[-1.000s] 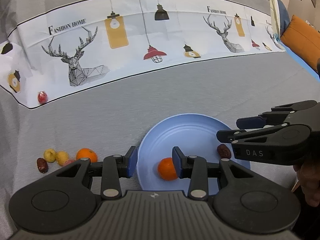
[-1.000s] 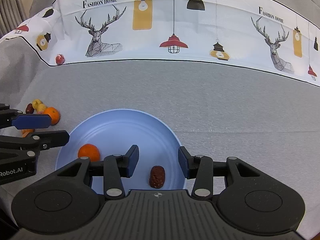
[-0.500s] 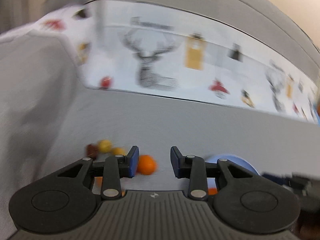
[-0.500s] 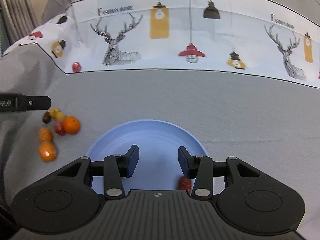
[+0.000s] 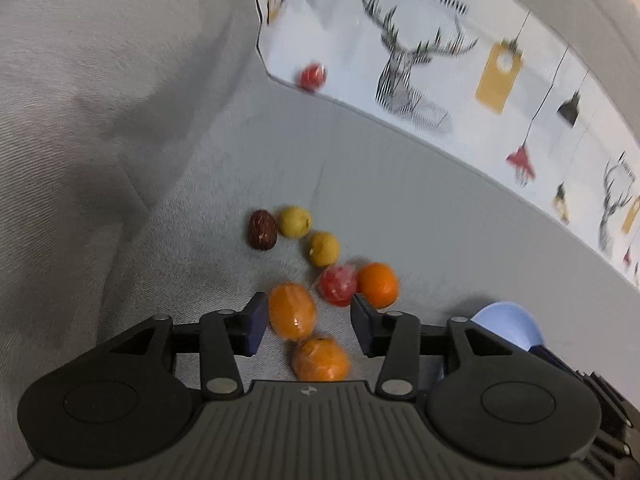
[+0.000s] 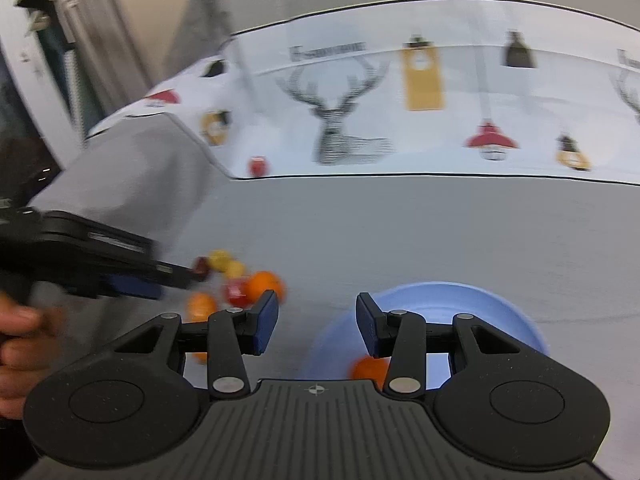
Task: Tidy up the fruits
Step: 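Grasp a red date with the left tool while the right tool grasps a wrapped mandarin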
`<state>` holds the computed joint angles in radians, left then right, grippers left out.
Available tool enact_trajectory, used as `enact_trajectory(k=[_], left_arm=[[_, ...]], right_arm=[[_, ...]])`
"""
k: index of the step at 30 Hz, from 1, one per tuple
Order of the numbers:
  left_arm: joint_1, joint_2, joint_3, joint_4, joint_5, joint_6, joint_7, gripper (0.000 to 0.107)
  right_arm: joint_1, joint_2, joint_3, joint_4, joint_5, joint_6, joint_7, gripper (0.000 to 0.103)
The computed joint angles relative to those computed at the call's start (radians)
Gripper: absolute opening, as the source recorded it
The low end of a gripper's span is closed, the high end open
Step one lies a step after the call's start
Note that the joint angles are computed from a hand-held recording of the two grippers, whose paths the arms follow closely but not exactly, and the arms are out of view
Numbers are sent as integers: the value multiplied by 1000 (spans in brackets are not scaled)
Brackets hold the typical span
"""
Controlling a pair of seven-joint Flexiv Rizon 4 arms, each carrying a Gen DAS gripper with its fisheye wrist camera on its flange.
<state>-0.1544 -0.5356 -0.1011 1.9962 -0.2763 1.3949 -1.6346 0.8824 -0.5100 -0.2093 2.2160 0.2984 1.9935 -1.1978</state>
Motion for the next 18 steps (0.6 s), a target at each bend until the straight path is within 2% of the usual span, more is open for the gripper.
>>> enact_trajectory(k=[3, 7, 15, 18], left_arm=[[15, -22, -6, -31, -8, -28, 12, 50], [-23, -58, 69, -82, 27, -15, -35, 50], [3, -102, 64, -135, 36, -37, -55, 48], [0, -119, 61, -154, 48, -43, -41, 43]], right_arm=[[-50, -26, 66, -34, -49, 6, 3, 46], [-135, -60, 161, -79, -153, -26, 9, 46], [-107, -117, 138, -151, -266, -104, -5, 47], [-136, -137, 164, -178, -310, -136, 9, 49]])
